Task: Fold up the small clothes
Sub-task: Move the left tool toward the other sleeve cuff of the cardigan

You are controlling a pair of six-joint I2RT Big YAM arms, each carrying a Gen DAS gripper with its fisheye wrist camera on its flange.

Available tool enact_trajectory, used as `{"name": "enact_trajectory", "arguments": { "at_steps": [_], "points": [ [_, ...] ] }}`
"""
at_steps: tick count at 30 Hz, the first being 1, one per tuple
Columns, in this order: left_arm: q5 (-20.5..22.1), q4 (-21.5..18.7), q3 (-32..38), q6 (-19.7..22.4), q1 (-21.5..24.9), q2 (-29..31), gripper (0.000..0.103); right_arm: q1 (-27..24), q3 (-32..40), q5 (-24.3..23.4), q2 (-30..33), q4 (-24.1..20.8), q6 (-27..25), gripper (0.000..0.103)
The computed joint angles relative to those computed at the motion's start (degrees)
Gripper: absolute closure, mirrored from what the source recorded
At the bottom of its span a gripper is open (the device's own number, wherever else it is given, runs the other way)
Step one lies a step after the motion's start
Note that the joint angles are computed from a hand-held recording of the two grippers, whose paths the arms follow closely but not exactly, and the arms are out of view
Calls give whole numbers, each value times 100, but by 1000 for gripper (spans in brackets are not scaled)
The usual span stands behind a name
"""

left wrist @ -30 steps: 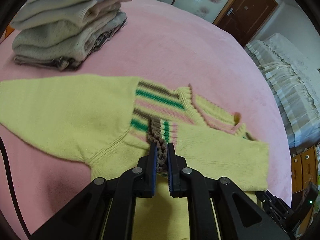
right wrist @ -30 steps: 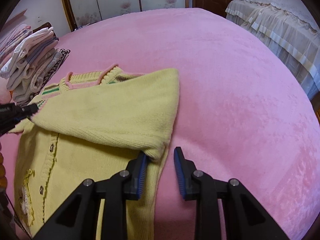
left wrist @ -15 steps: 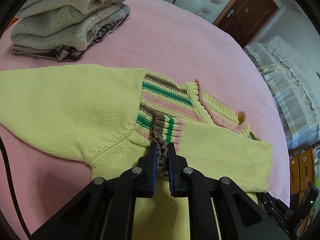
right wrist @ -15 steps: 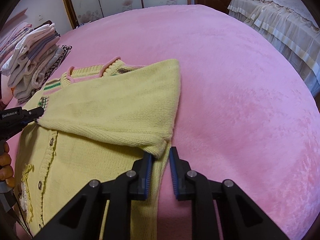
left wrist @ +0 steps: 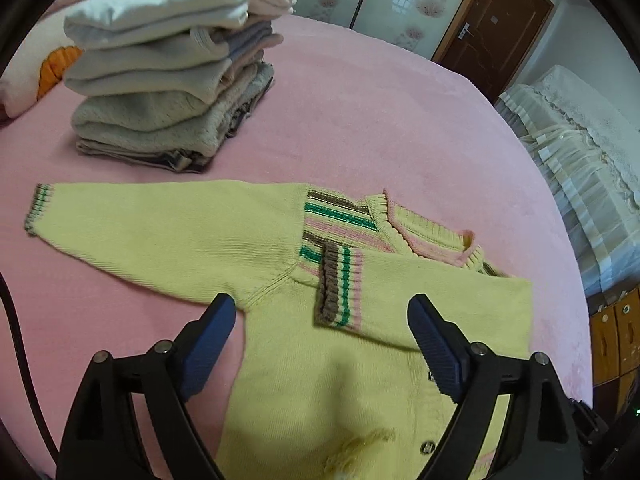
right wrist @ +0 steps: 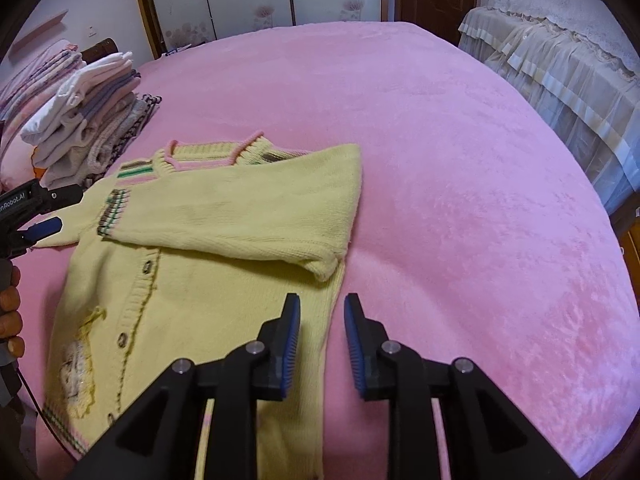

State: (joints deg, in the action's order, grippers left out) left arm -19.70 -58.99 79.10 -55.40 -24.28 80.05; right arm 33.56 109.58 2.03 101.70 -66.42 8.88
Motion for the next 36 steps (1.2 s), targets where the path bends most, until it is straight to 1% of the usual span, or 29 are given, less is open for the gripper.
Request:
{"name": "enact_trajectory", "arguments": {
  "at_steps": [3,5,6,8,10,13,15,17,20,23,25,27,30,33,36],
  "points": [
    [-168,-387,84,108,-139,-188,13,90,-16,-41,-178,-14,66,80],
    [-54,-512,89,119,-206,-378,12,147,1,-109,-271,-18,129,76],
    [28,-547,73,81,-215,-454,8,182,10,-140,-318,-9,164,73],
    [190,-589,25,-35,-245,-644,6,260,40,-163,-378,-13,200,72],
    [177,-712,32,-93,-317,-783,6,371,111,-169,-428,-38,201,71],
    [-177,-1124,162,-100,-503,-901,6,569,282,-132,-453,-111,180,72],
    [-342,-1252,186,-86,-596,-1011,5,711,416,-156,-466,-144,169,71],
    [-398,-1303,129,-101,-661,-1205,4,805,505,-160,-479,-179,158,71],
    [-425,-1309,-16,-229,-701,-1538,4,966,701,-199,-459,-231,163,71],
    [-624,-1372,-118,-416,-754,-1825,4,1096,851,-238,-444,-293,196,71],
    [-803,-1650,-79,-529,-764,-1904,4,1180,950,-247,-416,-339,223,71],
    [-1044,-2099,29,-601,-790,-1924,4,1286,1115,-264,-347,-414,245,71],
    [-1324,-2537,73,-693,-782,-2002,4,1425,1362,-267,-201,-511,246,71],
    [-1430,-2735,-2,-748,-672,-2172,4,1555,1720,-308,35,-651,241,71],
    [-1419,-2772,-147,-720,-453,-2364,4,1682,2260,-330,392,-859,227,71]
  ]
}}
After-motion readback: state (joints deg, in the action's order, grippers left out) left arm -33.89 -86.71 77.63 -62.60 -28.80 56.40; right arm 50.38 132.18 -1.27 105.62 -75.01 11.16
